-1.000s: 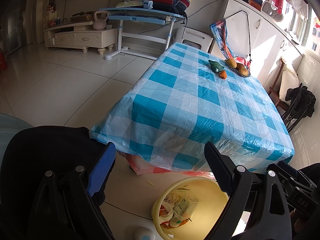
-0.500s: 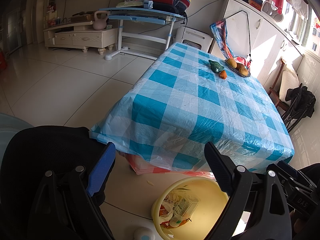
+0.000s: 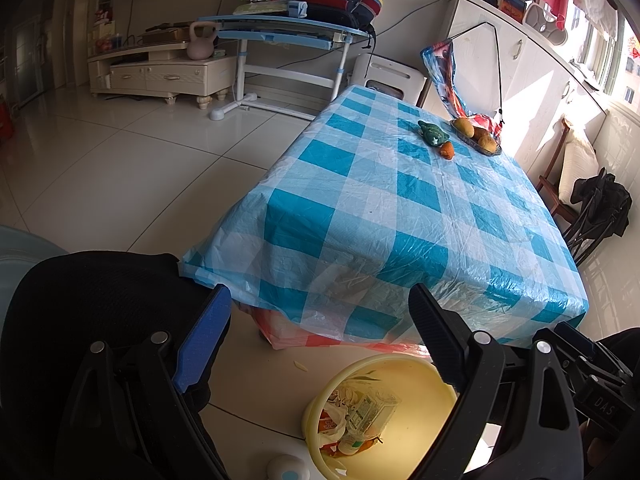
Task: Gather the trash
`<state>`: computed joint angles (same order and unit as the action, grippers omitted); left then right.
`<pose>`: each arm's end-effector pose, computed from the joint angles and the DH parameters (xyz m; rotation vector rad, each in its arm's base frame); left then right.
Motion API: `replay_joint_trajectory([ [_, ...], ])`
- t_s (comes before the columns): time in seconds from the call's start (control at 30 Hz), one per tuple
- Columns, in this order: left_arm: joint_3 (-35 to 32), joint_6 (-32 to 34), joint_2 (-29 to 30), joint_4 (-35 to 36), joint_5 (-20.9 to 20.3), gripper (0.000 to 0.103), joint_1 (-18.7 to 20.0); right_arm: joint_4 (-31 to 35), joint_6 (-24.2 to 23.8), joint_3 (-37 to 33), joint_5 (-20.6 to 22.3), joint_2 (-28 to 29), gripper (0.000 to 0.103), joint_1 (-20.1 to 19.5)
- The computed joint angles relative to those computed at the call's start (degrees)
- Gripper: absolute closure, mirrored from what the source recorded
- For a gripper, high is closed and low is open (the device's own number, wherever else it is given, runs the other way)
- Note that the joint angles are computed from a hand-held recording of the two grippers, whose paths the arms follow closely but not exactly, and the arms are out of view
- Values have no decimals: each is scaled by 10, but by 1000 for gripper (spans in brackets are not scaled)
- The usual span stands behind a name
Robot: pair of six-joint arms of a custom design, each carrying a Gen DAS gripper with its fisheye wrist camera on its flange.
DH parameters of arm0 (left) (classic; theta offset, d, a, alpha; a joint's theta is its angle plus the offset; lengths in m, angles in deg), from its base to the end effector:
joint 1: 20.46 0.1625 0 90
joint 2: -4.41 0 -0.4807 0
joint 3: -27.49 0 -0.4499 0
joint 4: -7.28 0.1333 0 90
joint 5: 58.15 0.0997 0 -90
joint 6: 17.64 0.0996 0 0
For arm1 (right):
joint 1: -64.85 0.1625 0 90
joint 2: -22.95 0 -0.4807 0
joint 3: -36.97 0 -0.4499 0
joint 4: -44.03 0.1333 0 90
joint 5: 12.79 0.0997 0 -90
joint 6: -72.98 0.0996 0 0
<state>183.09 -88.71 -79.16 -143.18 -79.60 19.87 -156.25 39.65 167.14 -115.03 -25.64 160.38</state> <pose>-0.0695 -0.3554 0.1565 -0.2510 2.1204 -1.1552 0.1616 -0.5048 0.0405 0.8446 -2.6213 0.6127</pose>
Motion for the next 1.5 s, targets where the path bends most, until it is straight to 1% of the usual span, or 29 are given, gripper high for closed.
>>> replay_joint_trajectory([
  [0.93, 2, -1, -3, 0, 0, 16, -1, -3, -3, 0, -1, 1, 28, 2],
  [1.3, 2, -1, -4, 0, 1, 16, -1, -5, -8, 0, 0, -1, 27, 2],
  [1.37, 5, 5, -9, -9, 2, 16, -1, -2, -9, -3, 1, -3, 27, 2],
  [1.43, 6, 5, -23, -4, 10, 16, -2, 6, -13, -8, 6, -4, 27, 6],
  [1.5, 8, 20, -39, -16, 18, 16, -2, 15, -23, -20, 8, -5, 27, 12],
])
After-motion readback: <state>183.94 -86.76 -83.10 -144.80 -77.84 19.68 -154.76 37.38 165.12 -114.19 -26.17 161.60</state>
